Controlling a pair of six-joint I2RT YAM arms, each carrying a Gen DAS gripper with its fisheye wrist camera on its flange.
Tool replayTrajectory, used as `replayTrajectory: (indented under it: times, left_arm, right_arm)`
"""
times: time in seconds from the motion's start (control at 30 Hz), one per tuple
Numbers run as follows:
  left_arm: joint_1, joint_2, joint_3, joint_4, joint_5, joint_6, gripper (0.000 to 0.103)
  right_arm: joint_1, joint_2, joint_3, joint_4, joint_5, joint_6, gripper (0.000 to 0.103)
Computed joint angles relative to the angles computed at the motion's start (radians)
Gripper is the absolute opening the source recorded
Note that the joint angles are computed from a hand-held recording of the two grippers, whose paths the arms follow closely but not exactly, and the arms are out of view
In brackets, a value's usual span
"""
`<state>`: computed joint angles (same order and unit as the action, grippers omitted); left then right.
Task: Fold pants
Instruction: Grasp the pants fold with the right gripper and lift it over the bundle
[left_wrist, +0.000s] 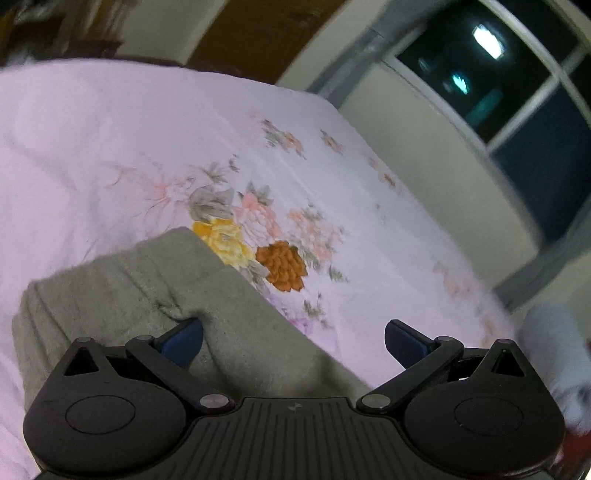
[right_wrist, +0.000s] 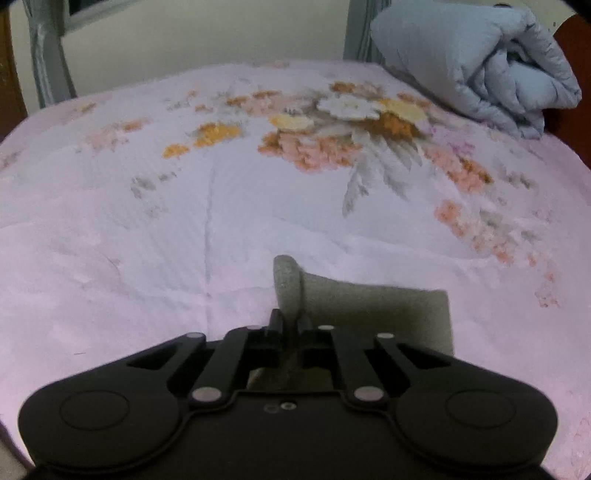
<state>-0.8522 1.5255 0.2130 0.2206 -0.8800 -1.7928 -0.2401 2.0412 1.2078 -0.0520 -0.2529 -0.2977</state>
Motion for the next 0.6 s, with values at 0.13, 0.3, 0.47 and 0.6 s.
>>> replayTrajectory:
  times: [0.13, 0.3, 0.47, 0.6]
  left_arm:
    - [-0.065, -0.011, -0.003, -0.059, -0.024, -0.077, 0.103]
    - [-0.154, 0.019, -0.112, 0.259, -0.051, -0.081, 0.103]
    - [-0.218, 0.078, -0.103, 0.427, -0.078, 0.068, 0.103]
    - [-0.238, 0.064, -0.109, 0.495, -0.056, 0.156, 0.103]
  right_arm:
    - [-0.093, -0.083, -0.038, -0.011, -0.111, 0.023, 0.000]
    - [-0.305, -0.217, -0.103, -0.052, -0.305, 0.000, 0.000]
    - [-0.550, -0.282, -0.063, -0.155, -0.493, -0.068, 0.000]
    - [-0.708, -0.259, 0.045, -0.298, -0.602, -0.142, 0.000]
